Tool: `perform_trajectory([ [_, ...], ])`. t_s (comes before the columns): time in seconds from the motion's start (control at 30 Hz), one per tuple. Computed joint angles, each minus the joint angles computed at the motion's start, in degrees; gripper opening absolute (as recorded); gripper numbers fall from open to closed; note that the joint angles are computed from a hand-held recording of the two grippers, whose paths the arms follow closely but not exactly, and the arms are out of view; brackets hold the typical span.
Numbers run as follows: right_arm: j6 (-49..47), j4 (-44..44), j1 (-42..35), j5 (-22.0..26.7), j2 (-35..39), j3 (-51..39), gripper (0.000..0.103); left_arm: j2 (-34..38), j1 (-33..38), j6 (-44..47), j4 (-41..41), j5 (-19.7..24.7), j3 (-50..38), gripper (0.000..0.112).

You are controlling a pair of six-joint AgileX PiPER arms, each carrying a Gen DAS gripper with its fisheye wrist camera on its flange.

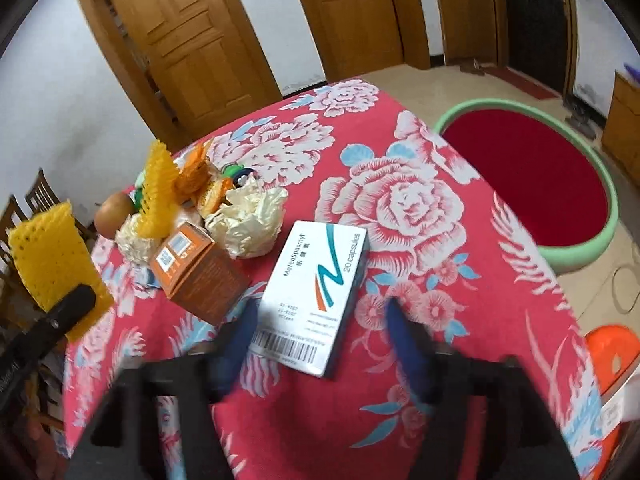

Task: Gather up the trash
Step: 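Grasp the white medicine box with the right tool while the left tool holds the foam net, then carry the medicine box into the red bucket and open the right tool while the left tool carries the net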

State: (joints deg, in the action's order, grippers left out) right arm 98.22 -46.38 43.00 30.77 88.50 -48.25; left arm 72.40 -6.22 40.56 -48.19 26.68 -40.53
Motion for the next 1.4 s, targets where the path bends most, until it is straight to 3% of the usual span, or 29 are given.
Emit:
perform_trajectory([
  [0.23, -1.07, 0.83, 1.28, 0.86, 2.47, -1.72, 0.081, -0.31, -1.09, -8.06, 7.20, -1.42, -0.03, 0.011],
  [0.43, -3.00, -0.73, 4.36, 7.11, 6.41, -5.32, 0.083, -0.68, -2.04, -13.15, 11.89, -1.94, -0.05, 0.011],
  [0.47, -3.04, -1.14, 4.75, 8.20, 6.76, -5.61, 0.075, -0.70, -1.97, -12.90, 11.71, -1.90, -0.03, 0.011],
  [0.5, -2.59, -1.79, 5.15, 9.27, 6.92, -5.67, 0.061, -0.88, -2.29, -13.74, 12.48, -2.02, 0.01, 0.011],
  [0.53, -1.96, -2.59, 5.33, 9.96, 6.65, -5.26, 0.058, -0.91, -2.60, -14.46, 13.18, -2.16, -0.03, 0.011],
  [0.77, 2.81, -6.07, 3.59, 4.13, 0.24, 2.25, 0.057, -1.46, -7.18, -24.99, 22.50, -2.89, -0.90, 0.011],
  [1.17, 7.88, -12.39, 3.12, 9.15, -15.32, 11.78, 0.057, -0.01, -19.75, -51.49, 46.32, -3.34, -4.89, 0.011],
  [1.4, 6.29, -12.46, -3.92, 7.76, -23.40, 17.09, 0.057, 4.66, -28.30, -64.48, 59.11, -2.05, -10.13, 0.011],
])
